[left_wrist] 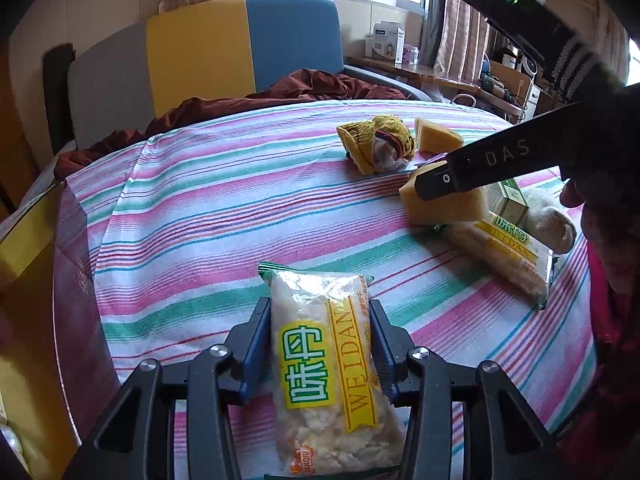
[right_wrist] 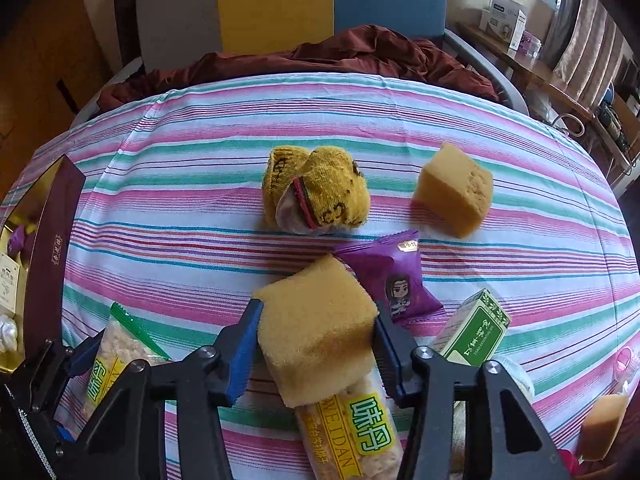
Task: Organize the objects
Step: 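Carry the WEIDAN pack into the gold tin and open the left gripper, then lower the yellow sponge into the gold tin and open the right gripper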
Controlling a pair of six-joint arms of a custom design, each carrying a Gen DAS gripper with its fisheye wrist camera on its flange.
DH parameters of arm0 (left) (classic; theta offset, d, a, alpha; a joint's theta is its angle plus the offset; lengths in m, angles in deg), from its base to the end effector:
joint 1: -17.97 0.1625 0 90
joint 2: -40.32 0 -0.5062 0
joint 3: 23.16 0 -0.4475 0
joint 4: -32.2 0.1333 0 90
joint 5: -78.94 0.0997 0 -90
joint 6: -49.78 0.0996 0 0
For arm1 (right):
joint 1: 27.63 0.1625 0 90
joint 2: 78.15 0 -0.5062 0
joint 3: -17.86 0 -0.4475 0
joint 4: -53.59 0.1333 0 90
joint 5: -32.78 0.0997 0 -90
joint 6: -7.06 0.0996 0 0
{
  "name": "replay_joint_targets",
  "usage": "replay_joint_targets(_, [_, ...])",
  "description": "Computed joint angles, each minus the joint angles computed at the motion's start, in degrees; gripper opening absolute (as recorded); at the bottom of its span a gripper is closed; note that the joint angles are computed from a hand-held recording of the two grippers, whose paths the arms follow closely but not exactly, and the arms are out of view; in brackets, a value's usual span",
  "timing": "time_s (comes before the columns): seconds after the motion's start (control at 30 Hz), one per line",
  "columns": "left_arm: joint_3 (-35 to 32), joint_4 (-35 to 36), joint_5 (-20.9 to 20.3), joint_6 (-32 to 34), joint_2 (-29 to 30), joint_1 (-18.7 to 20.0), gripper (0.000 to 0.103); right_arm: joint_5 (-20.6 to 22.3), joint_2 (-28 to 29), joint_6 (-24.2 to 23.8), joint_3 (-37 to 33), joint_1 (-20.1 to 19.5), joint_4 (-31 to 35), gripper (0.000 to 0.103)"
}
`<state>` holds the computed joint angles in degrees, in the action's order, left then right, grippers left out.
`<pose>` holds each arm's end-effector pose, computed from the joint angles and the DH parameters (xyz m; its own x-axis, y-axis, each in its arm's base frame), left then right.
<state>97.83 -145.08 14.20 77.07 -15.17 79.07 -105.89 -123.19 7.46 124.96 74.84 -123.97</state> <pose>-0.1353 -0.6088 0.1258 -0.5659 0.6380 -0.5223 0.7969 0.5856 -0.1481 0.2052 -0.6569 0.1089 -0.7160 0.1792 0.6747 -0.1899 0.8801 -0.4352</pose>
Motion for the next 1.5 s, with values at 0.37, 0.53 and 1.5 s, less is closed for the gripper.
replay_joint_targets(0.37, [-3.99, 12.45, -2.36, -7.91, -11.37, 1.22, 0.046, -1.19, 0.32, -1.27, 0.07, 0.46, -1.96, 0.051])
replay_joint_targets(0.53, [-13.93, 21.73, -0.53, -14.98, -11.96, 7.03, 0.043, -2.61, 0.56, -2.38, 0.15, 0.89, -4.28, 0.051])
replay_joint_targets(1.5, [-5.17, 8.66, 8.06, -6.25, -20.37, 8.83, 0.021, 1.68, 0.13, -7.10, 1.68, 2.99, -14.04, 0.050])
